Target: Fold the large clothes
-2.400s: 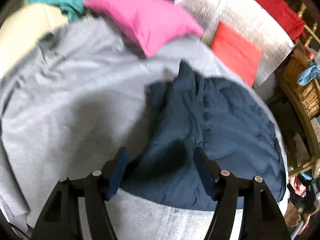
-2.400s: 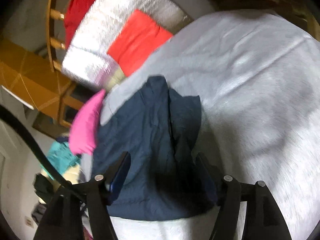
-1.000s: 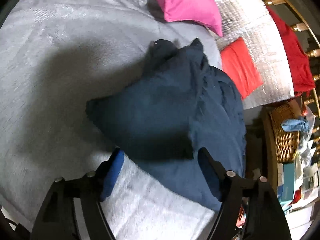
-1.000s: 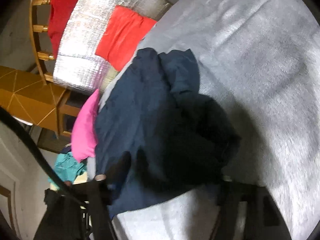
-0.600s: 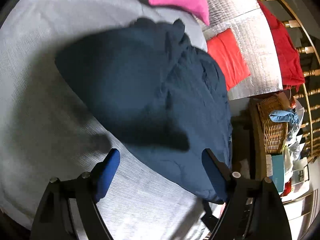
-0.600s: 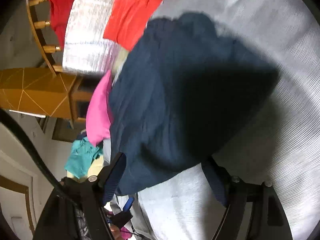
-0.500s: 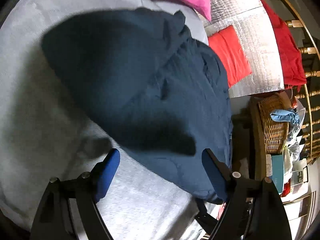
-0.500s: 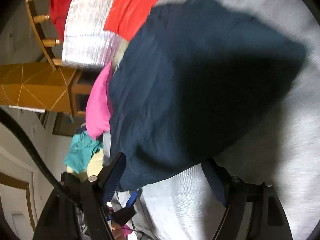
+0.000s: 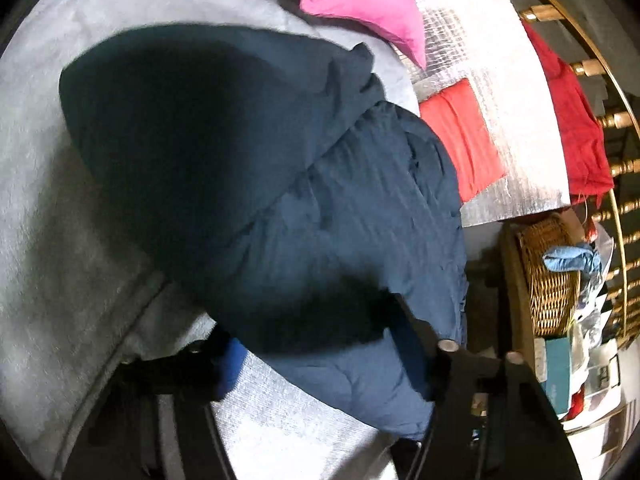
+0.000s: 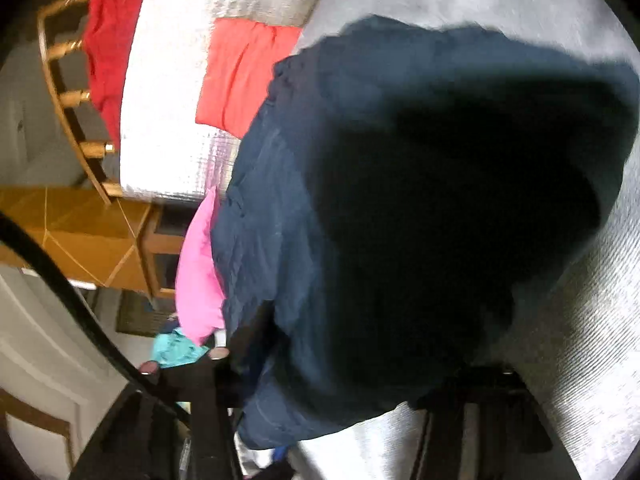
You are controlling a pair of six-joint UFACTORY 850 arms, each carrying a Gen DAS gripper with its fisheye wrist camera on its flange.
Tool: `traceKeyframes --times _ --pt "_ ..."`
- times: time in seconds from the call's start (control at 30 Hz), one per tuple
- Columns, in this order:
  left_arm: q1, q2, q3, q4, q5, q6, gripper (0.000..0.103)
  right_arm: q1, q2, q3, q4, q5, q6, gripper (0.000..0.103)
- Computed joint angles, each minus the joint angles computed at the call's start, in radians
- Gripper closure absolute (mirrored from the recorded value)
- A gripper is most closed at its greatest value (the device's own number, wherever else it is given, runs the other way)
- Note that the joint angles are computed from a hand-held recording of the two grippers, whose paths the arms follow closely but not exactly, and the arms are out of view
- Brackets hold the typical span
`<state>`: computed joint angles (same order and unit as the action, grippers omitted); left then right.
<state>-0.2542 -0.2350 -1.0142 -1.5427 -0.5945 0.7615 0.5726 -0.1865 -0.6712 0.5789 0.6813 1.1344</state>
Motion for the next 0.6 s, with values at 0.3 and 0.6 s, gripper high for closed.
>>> traceKeyframes --times 0.3,0.6 --pt "0.001 -0.001 -0.033 0.153 0.012 -0.034 0.045 0.036 0.037 -0.051 0.226 -0.101 -0.380 0.060" --pt "0.115 -0.021 -0.046 0.224 -0.115 -0.163 0.028 0.002 0.163 0.136 0.056 -0.056 0.014 0.039"
